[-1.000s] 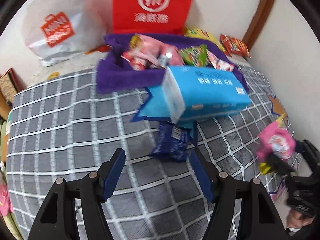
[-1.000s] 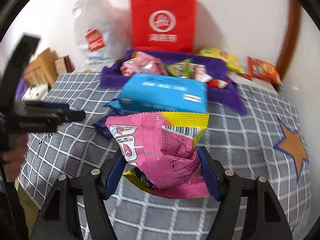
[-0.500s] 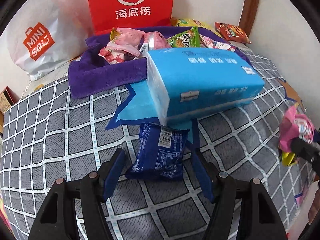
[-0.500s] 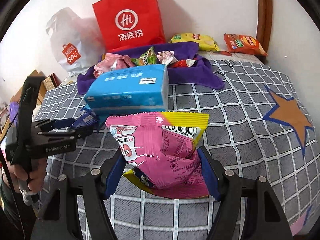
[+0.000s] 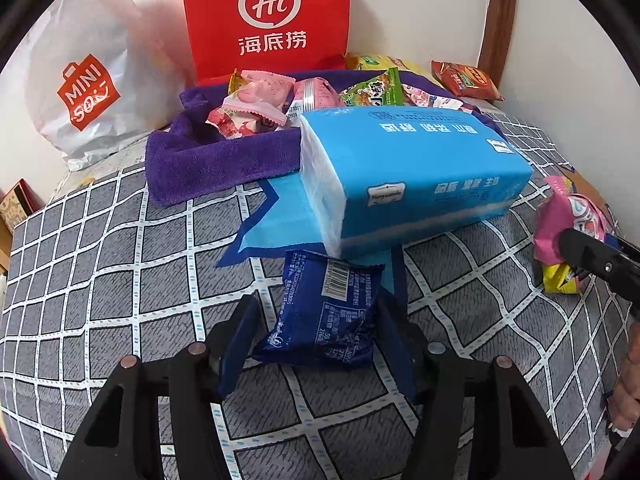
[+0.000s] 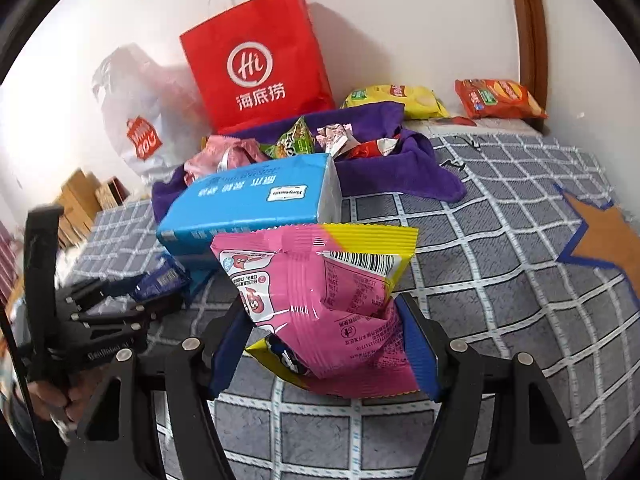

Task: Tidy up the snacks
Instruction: 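Lift the pink snack bag and navy packet over the blue tissue pack with both tools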

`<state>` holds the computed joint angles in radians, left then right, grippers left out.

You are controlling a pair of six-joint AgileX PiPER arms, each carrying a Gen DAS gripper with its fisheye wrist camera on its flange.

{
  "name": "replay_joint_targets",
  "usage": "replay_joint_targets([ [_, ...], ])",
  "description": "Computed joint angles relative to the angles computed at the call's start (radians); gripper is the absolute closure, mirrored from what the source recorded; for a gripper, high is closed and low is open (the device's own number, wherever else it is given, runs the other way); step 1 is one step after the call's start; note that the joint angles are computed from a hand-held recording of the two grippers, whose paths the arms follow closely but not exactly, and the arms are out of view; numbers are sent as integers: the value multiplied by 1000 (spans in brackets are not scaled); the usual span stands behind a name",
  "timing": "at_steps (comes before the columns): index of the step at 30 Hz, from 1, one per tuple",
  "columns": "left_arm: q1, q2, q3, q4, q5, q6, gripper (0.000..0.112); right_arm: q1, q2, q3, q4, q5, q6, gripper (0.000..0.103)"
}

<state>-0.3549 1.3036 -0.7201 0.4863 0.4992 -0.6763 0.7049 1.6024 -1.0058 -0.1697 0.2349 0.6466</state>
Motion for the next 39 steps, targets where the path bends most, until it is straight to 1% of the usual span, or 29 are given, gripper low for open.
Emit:
replay_joint_targets([
  [1, 0, 0, 2, 0, -2, -3, 55, 0, 6, -5, -4, 1, 3, 33],
  [2, 0, -1, 2, -1, -3, -4, 55, 5, 14, -12, -48, 8, 42, 33],
  [4, 0, -1, 4, 0, -5, -6, 55, 27, 31, -26, -193, 34, 170, 33],
  [6, 5, -3, 6, -6, -8, 2, 55, 47, 34, -22, -329, 41, 293, 33],
  [8, 7, -4, 7, -17, -13, 9, 55, 55, 36, -26, -365, 52, 325, 33],
  [11, 13, -4, 10, -29, -21, 18, 55, 55, 37, -24, -372, 50, 339, 33],
  [15, 10, -1, 8, -14, -15, 8, 55, 52, 43, -30, -335, 54, 301, 32],
  [18, 19, -3, 11, -34, -26, 24, 55, 62, 45, -34, -383, 68, 347, 32],
  [21, 9, -3, 9, -16, -18, 3, 55, 74, 50, -40, -415, 83, 378, 32],
  [25, 24, -12, 17, -59, -37, 39, 56, 63, 50, -36, -382, 71, 348, 32],
  [28, 34, -15, 20, -69, -43, 51, 57, 47, 55, -39, -315, 64, 289, 31],
  [30, 27, -12, 18, -51, -37, 32, 57, 48, 60, -46, -308, 74, 281, 30],
  [33, 9, -5, 11, -11, -20, -7, 57, 50, 92, -86, -259, 125, 230, 30],
  [39, 19, -9, 16, -38, -35, 15, 57, 48, 89, -77, -254, 112, 228, 30],
])
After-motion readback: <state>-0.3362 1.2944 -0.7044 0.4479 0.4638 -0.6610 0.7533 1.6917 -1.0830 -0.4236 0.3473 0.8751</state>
